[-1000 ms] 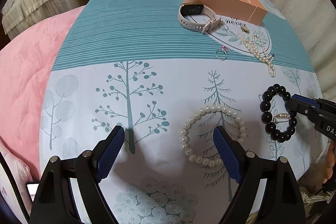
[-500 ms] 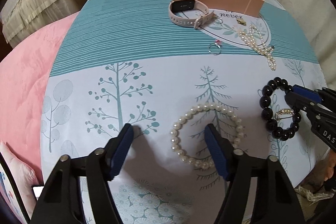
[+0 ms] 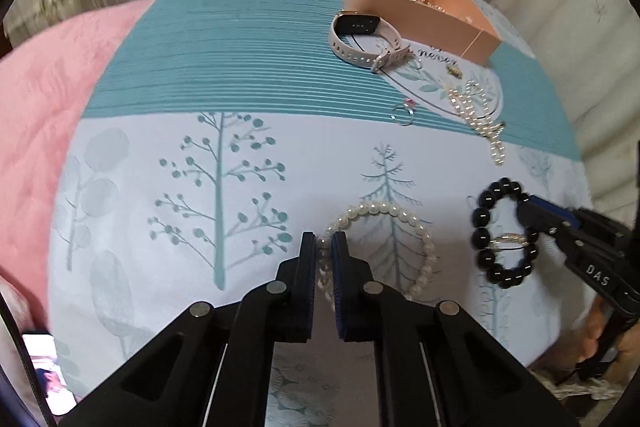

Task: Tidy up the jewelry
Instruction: 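Drop the pearl bracelet into the pink box while the right tool drops the black bracelet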

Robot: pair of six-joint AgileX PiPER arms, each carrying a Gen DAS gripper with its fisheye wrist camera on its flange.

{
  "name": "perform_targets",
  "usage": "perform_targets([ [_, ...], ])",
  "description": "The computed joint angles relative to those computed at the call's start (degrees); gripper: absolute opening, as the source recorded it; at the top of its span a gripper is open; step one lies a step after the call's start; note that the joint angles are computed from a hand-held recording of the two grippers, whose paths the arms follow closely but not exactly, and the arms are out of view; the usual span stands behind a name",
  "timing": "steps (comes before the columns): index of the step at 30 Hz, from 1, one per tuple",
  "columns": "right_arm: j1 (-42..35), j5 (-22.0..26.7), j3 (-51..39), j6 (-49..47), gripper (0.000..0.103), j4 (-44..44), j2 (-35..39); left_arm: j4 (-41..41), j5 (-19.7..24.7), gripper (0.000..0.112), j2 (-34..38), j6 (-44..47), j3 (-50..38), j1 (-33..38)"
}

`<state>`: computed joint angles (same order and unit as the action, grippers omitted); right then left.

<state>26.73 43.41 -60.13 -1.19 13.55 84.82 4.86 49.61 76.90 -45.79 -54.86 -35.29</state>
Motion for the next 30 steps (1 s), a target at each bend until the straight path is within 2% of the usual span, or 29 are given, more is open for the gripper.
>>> perform_targets([
  [6,-1.37,-1.14,-0.82,-4.18,0.015,5.75,-4.81,-3.67,-1.29,0.005,-2.79,4.08,-0.18,2.40],
  [10,-0.88,-0.25,-4.53,-5.42,0.015,6.57,-5.68,-3.92,0.25,0.005,-3.53,6.31,-4.41,3.32],
  [14,-0.21,0.50,-10.00,-4.72,0.015,4.73,-5.05,-1.35,3.65,0.005,-1.94,7.86,-11.75,2.89],
  [21,-2.54,1.36,-22.70,-3.75,0.015,3.22,-0.17,4.72,9.95,0.005,6.90,12.86,-30.60,2.40],
  [26,-4.48,3.28,-34.99,-2.34,0.015,2.28,8.29,6.18,11.41,0.005,18.05,17.85,-46.49,4.67],
  [30,-5.33,4.52,-43.86,0.57,0.015,0.12,15.46,4.29,13.61,0.005,28.81,21.23,-60.64,6.95],
])
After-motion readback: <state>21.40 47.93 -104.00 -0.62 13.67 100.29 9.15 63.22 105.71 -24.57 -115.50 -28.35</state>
